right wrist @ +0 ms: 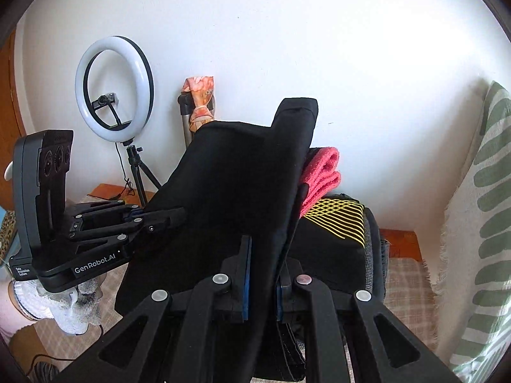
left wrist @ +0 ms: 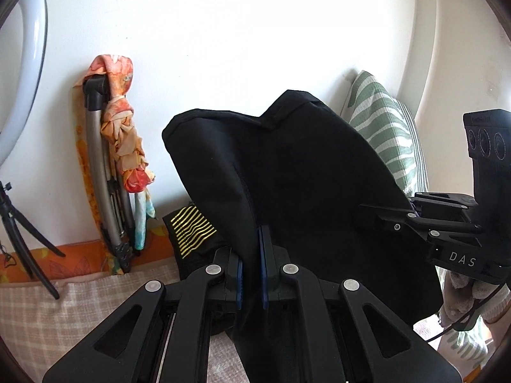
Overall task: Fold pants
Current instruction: 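Grasp the folded black trousers with both tools and lift them onto the clothes stack, then open both tools and withdraw them from the stack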
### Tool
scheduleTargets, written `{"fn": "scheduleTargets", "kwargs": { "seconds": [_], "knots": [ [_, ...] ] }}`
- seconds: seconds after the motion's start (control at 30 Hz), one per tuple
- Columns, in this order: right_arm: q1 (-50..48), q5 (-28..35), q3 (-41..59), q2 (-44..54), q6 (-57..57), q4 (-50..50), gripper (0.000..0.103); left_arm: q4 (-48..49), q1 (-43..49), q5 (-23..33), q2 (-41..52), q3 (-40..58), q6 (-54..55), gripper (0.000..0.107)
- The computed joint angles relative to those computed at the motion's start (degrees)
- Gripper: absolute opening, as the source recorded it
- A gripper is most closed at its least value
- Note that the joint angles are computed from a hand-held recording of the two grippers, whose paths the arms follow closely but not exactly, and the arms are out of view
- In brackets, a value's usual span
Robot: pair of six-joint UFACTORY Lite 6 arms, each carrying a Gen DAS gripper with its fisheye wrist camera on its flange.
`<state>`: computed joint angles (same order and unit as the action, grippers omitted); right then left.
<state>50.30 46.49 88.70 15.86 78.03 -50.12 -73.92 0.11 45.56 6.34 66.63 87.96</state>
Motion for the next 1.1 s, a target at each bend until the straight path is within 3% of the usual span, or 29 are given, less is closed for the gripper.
{"fn": "scheduleTargets", "kwargs": {
  "seconds": [0.13,0.37,0.43,0.57,0.7,0.83,1.1],
  "knots": [
    [-5.4,-1.9,0.4,0.3,-4.5,0.8,0.009,-1.0,-5.1,-3.6,6.2,7.1,-2.8,0.006],
    [-16.2,-12.7,-4.4,1.5,-8.9,4.6,0.009,-1.6,-10.9,-10.6,16.4,14.5,-5.0,0.006],
    [-18.7,-14.3,-4.9,3.8,-8.9,5.4,0.014,4.8,-13.5,-14.7,20.1,17.9,-9.5,0.009],
    [-19.1,-8.0,-4.0,8.1,-3.8,0.7,0.031,20.9,-15.3,-18.8,25.3,23.3,-27.8,0.014],
    [-18.6,-8.5,-7.9,6.3,-1.5,-1.1,0.033,18.7,-14.1,-19.1,23.9,20.8,-25.1,0.018],
    [-17.9,-7.8,-9.8,4.8,0.1,-1.8,0.034,16.7,-14.0,-22.9,19.9,16.7,-21.3,0.044],
    [-14.3,-5.4,-12.9,-0.1,4.0,-2.3,0.037,14.9,-11.3,-21.4,9.7,9.6,-16.9,0.048]
  ]
}}
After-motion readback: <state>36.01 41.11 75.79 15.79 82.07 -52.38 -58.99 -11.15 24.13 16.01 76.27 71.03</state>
